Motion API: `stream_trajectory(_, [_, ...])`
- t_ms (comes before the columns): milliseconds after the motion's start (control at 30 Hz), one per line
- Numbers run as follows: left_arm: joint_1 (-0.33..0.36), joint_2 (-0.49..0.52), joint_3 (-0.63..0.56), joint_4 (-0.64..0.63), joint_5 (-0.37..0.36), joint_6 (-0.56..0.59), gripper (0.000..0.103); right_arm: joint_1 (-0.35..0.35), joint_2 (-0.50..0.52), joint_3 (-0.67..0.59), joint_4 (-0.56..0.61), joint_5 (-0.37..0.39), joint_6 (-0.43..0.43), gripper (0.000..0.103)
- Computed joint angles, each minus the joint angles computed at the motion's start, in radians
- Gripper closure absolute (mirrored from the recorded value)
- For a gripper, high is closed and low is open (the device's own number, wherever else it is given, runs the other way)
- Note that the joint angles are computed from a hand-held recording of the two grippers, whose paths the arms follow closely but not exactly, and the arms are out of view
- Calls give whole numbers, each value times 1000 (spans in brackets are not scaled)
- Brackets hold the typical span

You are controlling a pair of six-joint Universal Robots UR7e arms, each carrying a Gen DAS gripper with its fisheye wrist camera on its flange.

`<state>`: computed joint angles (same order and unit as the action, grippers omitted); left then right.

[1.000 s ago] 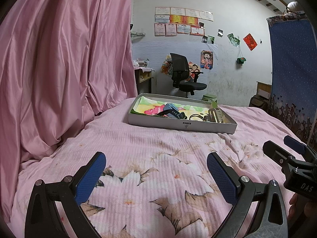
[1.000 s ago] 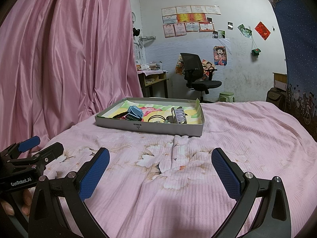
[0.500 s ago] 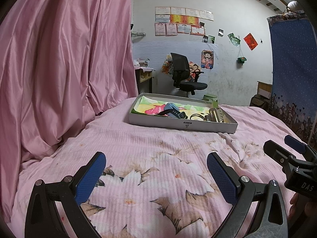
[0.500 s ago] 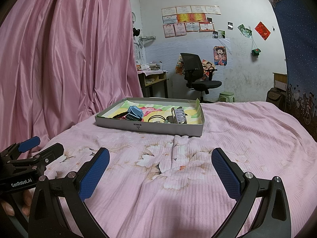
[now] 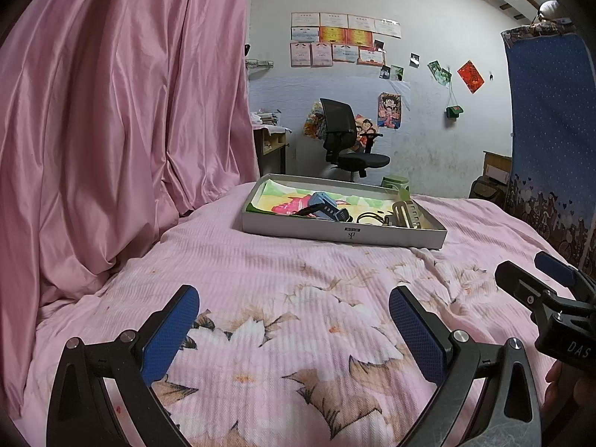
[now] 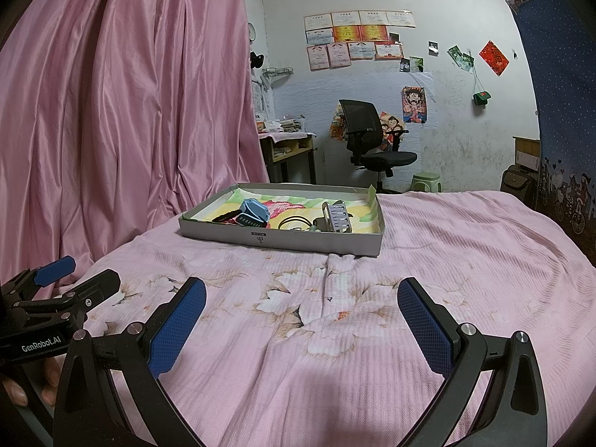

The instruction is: Organize jewelry

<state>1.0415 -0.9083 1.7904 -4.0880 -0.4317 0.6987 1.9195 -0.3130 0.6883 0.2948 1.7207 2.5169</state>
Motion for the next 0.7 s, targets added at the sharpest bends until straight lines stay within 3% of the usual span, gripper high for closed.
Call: stream_trajectory(700, [-2,-19,23,-4,12,8,0,1,1,-2,2,1,0,2])
